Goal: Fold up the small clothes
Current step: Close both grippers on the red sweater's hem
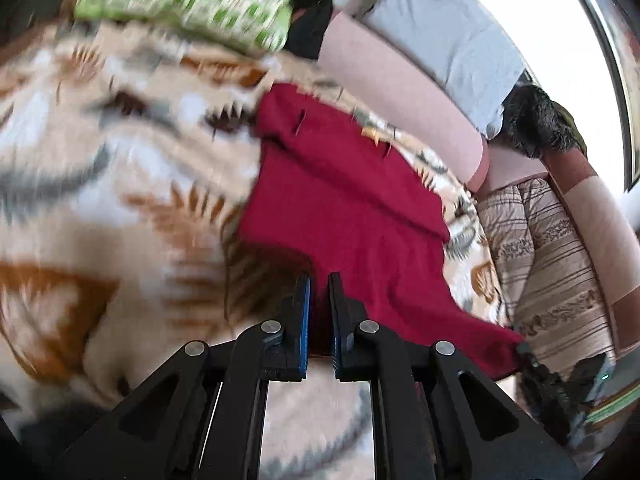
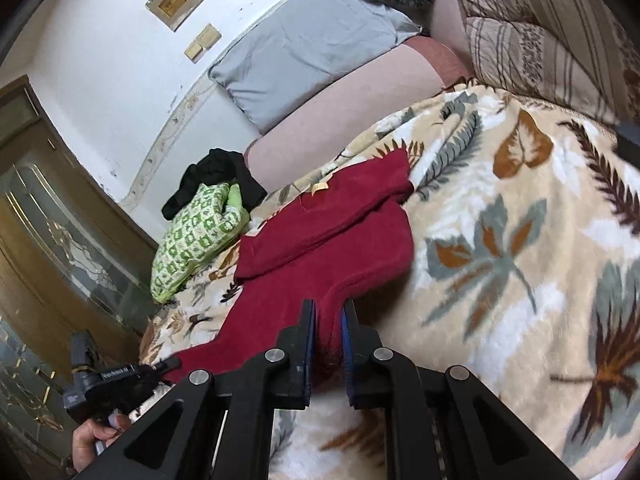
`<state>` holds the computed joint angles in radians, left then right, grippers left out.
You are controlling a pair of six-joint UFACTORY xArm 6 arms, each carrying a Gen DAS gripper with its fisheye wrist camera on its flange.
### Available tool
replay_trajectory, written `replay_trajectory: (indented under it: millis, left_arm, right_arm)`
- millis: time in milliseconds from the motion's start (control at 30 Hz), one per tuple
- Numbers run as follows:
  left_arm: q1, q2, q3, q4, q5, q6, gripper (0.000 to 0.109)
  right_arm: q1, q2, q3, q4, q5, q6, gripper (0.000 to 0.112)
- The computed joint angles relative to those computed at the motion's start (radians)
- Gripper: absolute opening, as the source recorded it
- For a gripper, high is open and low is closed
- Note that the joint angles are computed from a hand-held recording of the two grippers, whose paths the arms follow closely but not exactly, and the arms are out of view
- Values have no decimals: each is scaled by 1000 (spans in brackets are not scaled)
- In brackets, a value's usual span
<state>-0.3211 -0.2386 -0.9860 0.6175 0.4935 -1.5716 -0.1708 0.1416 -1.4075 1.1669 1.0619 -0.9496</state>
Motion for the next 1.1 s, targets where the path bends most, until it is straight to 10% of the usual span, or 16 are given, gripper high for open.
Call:
replay_trajectory:
  millis: [700, 867, 1100]
  left_arm:
    - [186, 323, -247, -271, -48, 233, 7]
    - [218, 367, -332, -86, -7, 84, 5]
    - [274, 332, -176, -73, -260, 98, 5]
  right_arm:
    - [136, 415, -504, -158, -110, 227, 11]
    - [175, 553, -700, -197, -157, 312, 11]
    - [183, 719, -950, -208, -147, 430, 10]
